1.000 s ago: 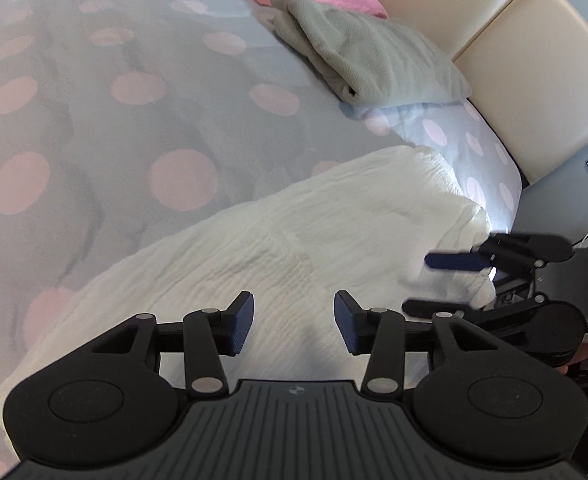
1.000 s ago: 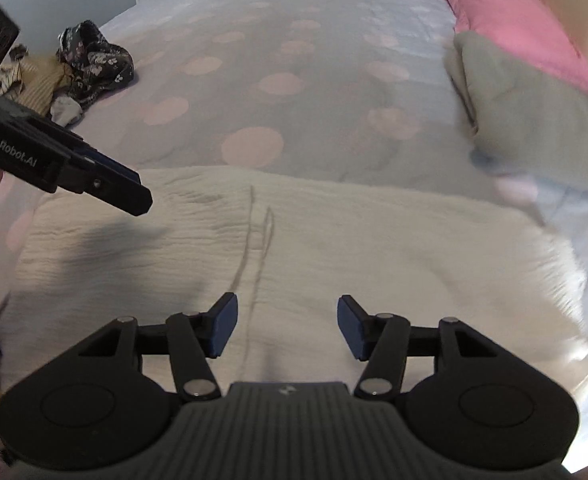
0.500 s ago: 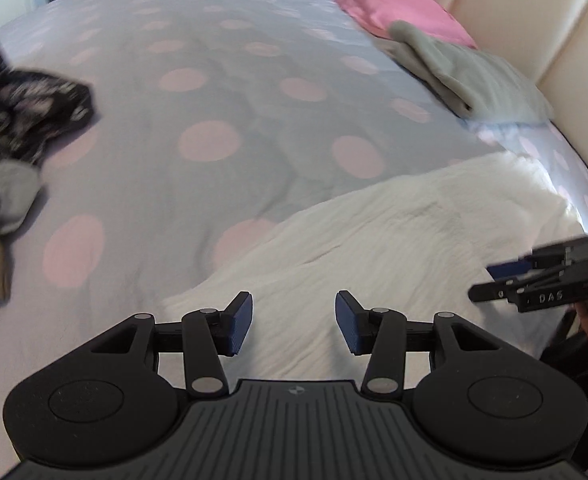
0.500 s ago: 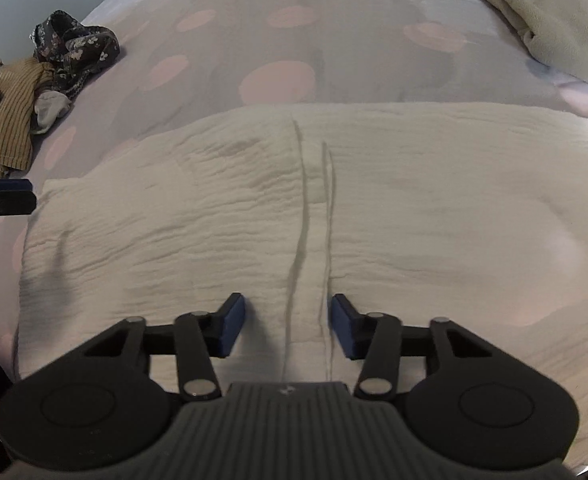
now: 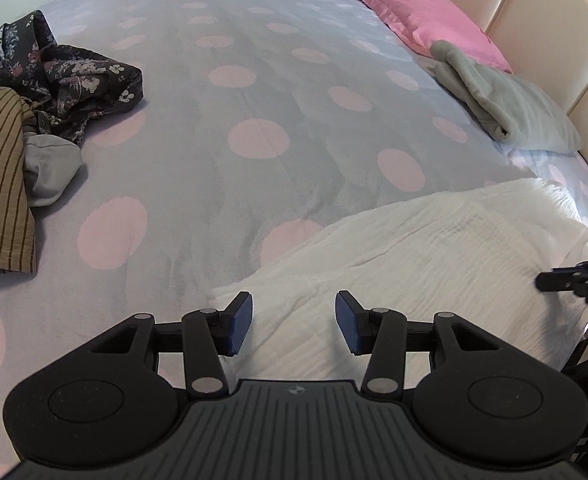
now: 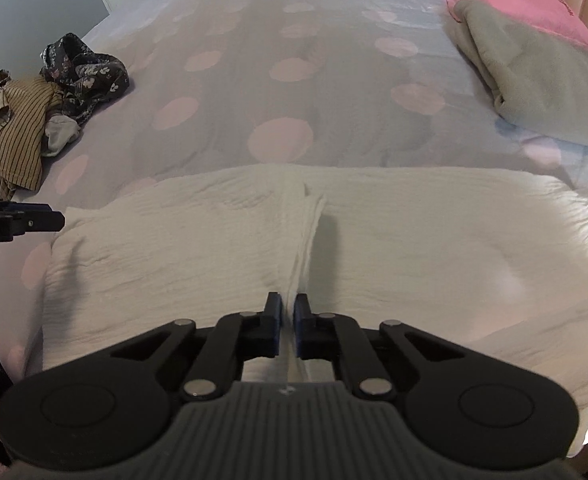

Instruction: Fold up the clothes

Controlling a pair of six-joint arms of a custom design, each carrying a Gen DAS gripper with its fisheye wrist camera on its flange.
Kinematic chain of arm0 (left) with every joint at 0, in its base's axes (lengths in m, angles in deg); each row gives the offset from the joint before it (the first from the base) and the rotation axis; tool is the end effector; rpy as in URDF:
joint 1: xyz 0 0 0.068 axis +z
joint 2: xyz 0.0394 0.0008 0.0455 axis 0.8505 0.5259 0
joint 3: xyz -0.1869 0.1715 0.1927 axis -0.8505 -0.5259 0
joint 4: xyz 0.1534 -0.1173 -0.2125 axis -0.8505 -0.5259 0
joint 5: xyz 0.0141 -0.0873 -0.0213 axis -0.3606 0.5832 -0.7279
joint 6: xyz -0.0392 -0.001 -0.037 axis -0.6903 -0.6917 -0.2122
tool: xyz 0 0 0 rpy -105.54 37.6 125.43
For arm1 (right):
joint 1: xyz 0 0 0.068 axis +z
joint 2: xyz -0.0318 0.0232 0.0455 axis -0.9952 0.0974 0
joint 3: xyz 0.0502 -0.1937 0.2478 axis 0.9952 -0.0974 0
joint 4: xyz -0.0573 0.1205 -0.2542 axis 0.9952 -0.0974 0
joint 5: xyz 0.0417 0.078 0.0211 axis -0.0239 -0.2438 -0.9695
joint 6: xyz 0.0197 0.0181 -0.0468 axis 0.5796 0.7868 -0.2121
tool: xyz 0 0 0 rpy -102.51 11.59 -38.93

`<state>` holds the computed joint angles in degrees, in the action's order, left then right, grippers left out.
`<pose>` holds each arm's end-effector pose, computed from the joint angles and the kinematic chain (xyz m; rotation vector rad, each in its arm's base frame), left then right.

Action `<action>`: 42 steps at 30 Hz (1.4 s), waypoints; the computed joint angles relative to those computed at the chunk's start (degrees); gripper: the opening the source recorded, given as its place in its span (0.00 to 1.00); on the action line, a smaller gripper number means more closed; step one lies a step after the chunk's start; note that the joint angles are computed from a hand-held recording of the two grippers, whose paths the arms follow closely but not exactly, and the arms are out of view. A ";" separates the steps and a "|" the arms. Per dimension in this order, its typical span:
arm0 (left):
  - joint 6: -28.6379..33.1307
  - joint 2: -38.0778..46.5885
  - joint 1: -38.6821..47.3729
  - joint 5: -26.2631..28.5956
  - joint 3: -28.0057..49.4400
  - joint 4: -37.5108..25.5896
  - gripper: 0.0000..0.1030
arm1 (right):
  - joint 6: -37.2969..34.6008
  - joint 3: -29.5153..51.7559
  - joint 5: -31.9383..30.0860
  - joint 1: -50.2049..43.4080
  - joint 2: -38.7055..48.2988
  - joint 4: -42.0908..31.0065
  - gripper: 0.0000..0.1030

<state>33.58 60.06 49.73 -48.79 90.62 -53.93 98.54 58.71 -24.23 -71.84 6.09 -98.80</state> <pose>0.3647 -0.0689 0.2320 0.8514 2.5112 -0.4644 0.1813 0.0367 0.2212 0.3775 2.5926 0.1139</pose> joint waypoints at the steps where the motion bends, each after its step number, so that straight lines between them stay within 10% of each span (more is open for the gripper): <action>1: -0.17 -0.04 0.12 0.21 0.11 0.03 0.42 | -1.20 1.61 0.38 -0.89 -0.60 -2.33 0.08; 14: 0.74 1.05 -0.07 1.15 1.19 -1.16 0.43 | -26.99 18.58 2.26 -31.15 -1.52 -23.25 0.08; 30: -0.54 3.24 -4.98 6.75 -0.75 -1.17 0.48 | -35.52 9.30 6.16 -50.40 17.08 -0.91 0.09; 34: -3.36 6.39 -6.57 8.56 1.55 -0.40 0.48 | -34.09 5.35 4.94 -52.28 13.87 2.27 0.32; 42: -13.29 16.81 -7.48 9.83 11.19 -0.94 0.39 | -28.99 -0.40 -3.02 -53.44 2.44 6.48 0.39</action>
